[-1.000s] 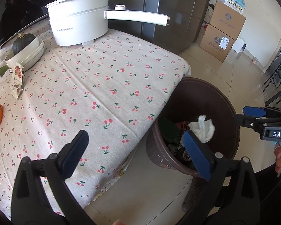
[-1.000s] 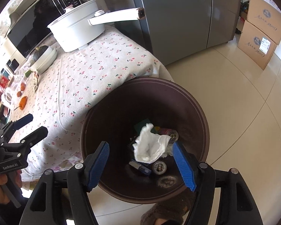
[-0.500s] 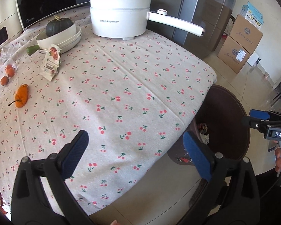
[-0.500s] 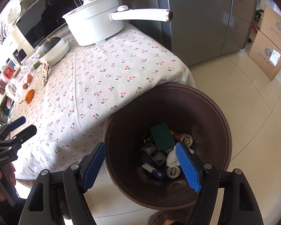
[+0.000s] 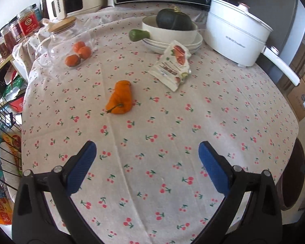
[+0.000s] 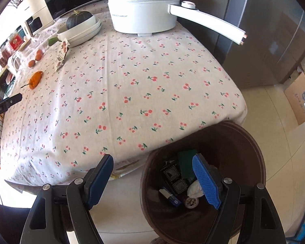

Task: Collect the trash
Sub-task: 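Grasp the orange bell pepper with the left tool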

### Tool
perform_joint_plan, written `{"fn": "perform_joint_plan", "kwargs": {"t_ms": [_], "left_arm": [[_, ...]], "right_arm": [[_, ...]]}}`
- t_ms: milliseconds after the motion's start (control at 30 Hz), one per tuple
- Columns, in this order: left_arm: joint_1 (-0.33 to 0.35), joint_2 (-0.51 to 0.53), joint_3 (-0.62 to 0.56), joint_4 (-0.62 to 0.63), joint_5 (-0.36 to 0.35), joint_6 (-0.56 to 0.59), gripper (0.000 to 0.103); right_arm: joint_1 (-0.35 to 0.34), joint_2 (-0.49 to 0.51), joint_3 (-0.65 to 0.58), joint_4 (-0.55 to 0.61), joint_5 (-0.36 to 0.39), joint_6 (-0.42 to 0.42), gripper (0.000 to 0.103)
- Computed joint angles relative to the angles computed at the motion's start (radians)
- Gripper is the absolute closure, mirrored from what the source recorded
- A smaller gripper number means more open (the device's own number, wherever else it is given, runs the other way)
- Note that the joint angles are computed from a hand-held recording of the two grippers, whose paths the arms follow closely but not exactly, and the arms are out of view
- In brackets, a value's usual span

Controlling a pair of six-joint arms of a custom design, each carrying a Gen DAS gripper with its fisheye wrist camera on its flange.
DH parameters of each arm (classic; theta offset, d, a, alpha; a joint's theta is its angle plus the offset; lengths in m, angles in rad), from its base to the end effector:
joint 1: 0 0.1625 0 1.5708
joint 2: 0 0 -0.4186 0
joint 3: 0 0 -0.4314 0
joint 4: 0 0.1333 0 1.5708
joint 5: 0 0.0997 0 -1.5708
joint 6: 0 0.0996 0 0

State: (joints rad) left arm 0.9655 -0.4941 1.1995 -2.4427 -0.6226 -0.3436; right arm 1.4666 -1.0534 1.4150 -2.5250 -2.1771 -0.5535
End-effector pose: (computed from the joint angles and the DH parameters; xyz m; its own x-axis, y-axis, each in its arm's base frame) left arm -0.2819 -0.7838 0.0406 -0.7127 -0.0650 -0.6985 0.3410 0.8380 -0.4259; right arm -0.0007 -0.7429 0.3615 -0.7125 -0.0917 0.6957 -0.3388 0.9131 -0.2267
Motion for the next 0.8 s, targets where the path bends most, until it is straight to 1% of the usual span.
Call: {"fn": "perform_joint_plan", "kwargs": {"t_ms": [67,167,267,333,400,467,533,600,633,733,800], "left_arm": [[0.026,0.002,-0.012,-0.039,0.001,-0.004,0.003],[0.059,0.022,-0.051,-0.065,-0.023,0.015,0.008],[0.083,0.058,-0.103,-0.082,-0.035,0.069,0.016],[0.095,0.082,-0.139,-0.081,-0.055,0.1,0.024],[0.106,0.104,-0.17,-0.095,-0.07,0.142,0.027],[0.11,0.127,-0.197,-0.105,-0.064,0.182,0.031],[0.115,0.143,-0.219,-0.115,-0.064,0.219,0.042],[0.121,0.152,-0.231,-0.14,-0.075,0.254,0.048],[0.123,0.156,-0.236,-0.151,-0.082,0.272,0.055],[0.131,0.151,-0.242,-0.154,-0.124,0.29,0.068],[0.134,0.136,-0.226,-0.164,-0.146,0.285,0.07]], "right_arm": [[0.013,0.036,-0.038,0.014,-0.006,-0.007,0.021],[0.028,0.09,-0.096,0.029,-0.013,-0.014,0.021],[0.04,0.147,-0.155,0.036,-0.008,-0.015,0.02],[0.046,0.183,-0.185,0.017,-0.004,-0.03,0.02],[0.052,0.222,-0.217,-0.005,-0.009,-0.049,0.02],[0.056,0.256,-0.245,-0.018,-0.007,-0.057,0.02],[0.06,0.287,-0.274,-0.02,-0.001,-0.052,0.02],[0.065,0.318,-0.306,-0.015,0.006,-0.037,0.02],[0.067,0.333,-0.322,-0.015,0.012,-0.029,0.02],[0.08,0.38,-0.37,-0.023,0.033,-0.003,0.02],[0.09,0.412,-0.402,-0.034,0.048,0.008,0.02]]}}
